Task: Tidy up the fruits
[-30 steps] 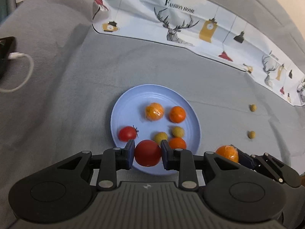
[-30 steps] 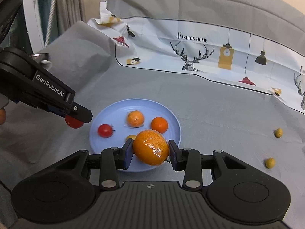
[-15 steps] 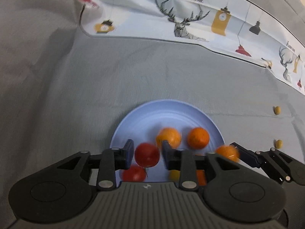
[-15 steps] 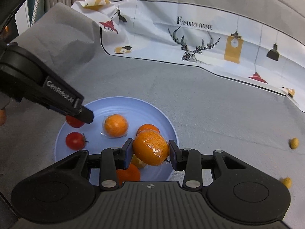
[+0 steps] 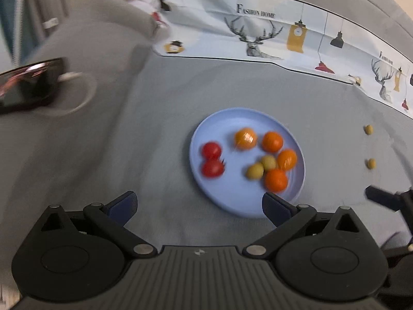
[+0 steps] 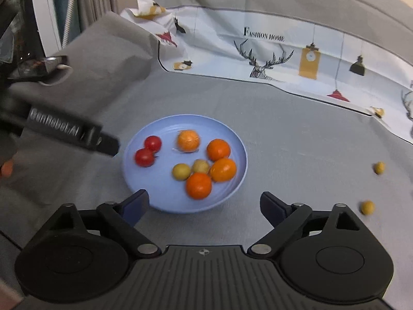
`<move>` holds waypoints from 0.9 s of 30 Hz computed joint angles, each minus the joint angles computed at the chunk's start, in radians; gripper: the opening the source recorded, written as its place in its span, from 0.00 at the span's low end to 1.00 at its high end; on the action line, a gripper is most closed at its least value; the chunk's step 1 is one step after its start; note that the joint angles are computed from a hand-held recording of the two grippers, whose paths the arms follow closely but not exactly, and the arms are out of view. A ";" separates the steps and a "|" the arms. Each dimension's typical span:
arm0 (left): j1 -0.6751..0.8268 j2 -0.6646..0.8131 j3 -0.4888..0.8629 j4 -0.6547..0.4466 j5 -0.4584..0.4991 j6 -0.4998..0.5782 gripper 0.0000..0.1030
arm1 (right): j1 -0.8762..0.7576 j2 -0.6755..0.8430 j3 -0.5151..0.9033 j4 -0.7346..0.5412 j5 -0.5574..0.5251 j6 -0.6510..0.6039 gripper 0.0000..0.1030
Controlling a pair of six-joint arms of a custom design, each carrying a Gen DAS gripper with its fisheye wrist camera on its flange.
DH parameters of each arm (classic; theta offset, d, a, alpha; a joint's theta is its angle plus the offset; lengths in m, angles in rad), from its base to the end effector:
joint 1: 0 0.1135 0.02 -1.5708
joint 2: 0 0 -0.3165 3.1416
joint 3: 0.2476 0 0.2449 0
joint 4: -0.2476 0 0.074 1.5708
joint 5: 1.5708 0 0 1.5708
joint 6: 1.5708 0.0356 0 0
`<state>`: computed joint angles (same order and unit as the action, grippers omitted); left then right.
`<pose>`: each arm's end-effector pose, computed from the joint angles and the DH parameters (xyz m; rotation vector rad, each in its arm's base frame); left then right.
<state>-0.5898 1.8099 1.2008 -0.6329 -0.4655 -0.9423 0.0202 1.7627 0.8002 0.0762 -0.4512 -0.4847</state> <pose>0.3066 -0.1859 0.2342 -0.5530 2.5257 0.1442 0.3320 0.0222 0.1815 -0.7760 2.2362 0.3334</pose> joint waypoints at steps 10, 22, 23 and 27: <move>-0.226 -0.114 0.007 -0.228 -0.141 -0.256 1.00 | -0.096 -0.343 -0.181 -0.097 -0.102 0.006 0.96; -0.366 -0.118 0.103 -0.398 -0.269 -0.369 1.00 | -0.221 -0.569 -0.257 -0.166 -0.225 -0.081 0.98; -0.371 -0.119 0.108 -0.408 -0.272 -0.374 1.00 | -0.228 -0.580 -0.259 -0.170 -0.232 -0.084 0.99; -0.388 -0.104 0.143 -0.462 -0.276 -0.408 1.00 | -0.251 -0.615 -0.266 -0.185 -0.260 -0.096 0.99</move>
